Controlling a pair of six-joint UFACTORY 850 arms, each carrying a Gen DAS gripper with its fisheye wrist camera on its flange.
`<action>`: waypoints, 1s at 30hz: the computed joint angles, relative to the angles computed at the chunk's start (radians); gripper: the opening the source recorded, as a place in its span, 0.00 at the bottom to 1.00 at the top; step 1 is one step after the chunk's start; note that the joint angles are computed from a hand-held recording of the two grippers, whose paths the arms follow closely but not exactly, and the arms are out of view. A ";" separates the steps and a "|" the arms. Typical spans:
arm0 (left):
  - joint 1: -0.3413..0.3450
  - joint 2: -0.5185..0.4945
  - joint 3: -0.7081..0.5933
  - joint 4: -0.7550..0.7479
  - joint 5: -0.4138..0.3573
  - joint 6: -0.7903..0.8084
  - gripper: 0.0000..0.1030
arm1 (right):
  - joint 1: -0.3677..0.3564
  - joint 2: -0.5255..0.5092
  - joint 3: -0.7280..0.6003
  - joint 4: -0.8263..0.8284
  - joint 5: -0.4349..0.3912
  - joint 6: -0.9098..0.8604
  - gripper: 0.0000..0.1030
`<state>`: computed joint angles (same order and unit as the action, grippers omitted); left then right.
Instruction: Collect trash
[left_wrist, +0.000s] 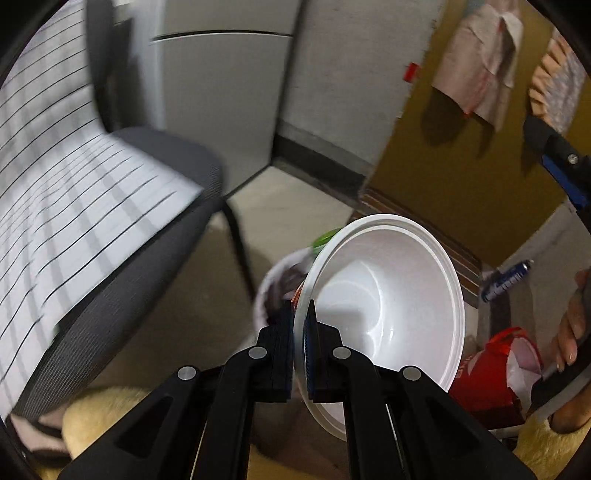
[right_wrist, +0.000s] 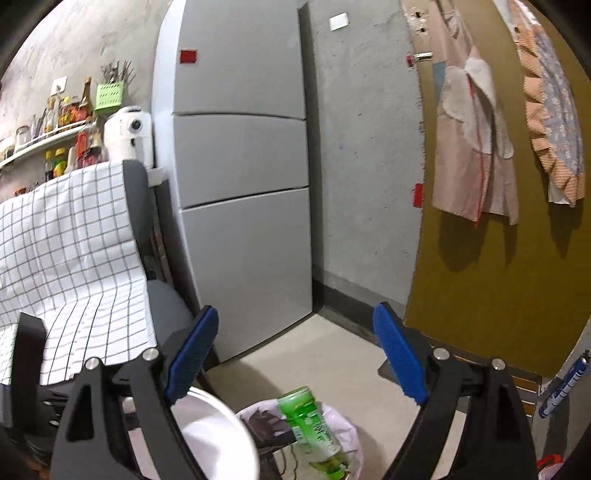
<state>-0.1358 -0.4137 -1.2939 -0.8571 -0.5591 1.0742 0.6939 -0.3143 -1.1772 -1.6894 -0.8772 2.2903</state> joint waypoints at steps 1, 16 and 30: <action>-0.010 -0.019 -0.022 -0.002 -0.024 0.008 0.09 | -0.002 0.007 0.008 -0.001 -0.006 0.009 0.82; 0.072 0.058 0.056 -0.198 0.137 0.188 0.65 | 0.028 -0.026 -0.051 0.021 0.064 -0.043 0.83; 0.283 0.255 0.175 -0.126 0.171 0.076 0.93 | 0.113 -0.156 -0.318 0.410 0.224 -0.516 0.94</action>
<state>0.1469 -0.1584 -1.1193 -0.9836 -0.3884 1.1500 0.8073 -0.4708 -1.4950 -1.2798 -0.6534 1.7747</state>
